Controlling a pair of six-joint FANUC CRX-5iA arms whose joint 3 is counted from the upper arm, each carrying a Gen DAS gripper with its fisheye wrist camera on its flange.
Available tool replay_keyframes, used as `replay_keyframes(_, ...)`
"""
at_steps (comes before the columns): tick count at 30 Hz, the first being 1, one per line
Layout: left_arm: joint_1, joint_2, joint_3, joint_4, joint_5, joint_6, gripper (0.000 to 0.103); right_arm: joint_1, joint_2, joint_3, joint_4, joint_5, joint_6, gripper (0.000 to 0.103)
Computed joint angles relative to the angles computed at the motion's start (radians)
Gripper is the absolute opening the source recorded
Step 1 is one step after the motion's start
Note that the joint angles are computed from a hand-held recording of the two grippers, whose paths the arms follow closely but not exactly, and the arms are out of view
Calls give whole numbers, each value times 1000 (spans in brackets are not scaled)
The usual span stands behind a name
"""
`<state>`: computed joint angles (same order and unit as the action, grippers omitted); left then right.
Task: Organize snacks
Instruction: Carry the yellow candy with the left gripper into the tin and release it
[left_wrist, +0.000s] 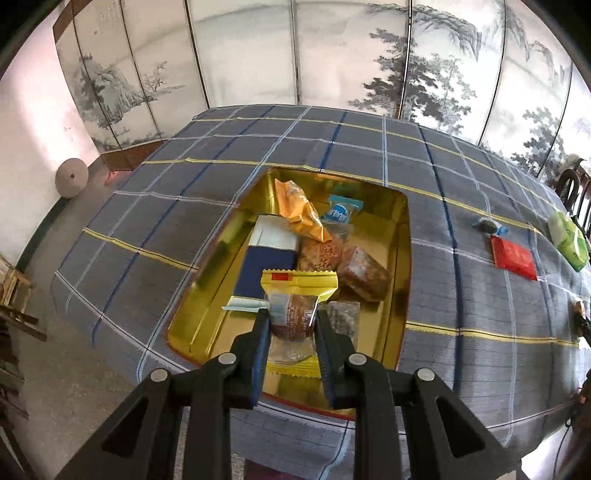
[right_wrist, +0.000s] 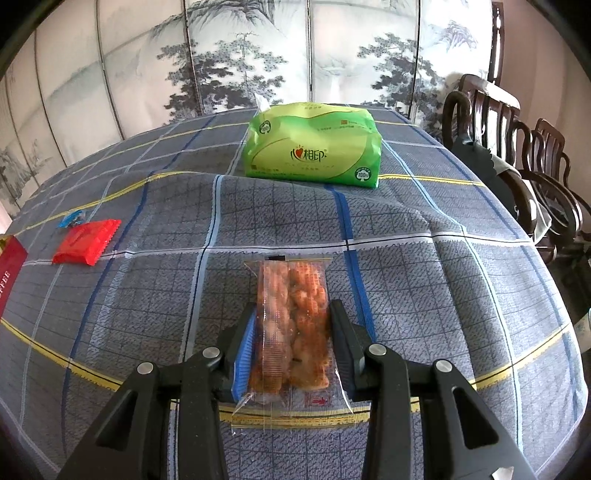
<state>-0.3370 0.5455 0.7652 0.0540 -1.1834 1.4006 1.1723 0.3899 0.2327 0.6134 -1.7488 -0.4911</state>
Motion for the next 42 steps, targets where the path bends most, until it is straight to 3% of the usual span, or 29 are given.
replay_keyframes(42,26,66,37,-65,-28,6,26,-4,6,10,-6,-12,10,35)
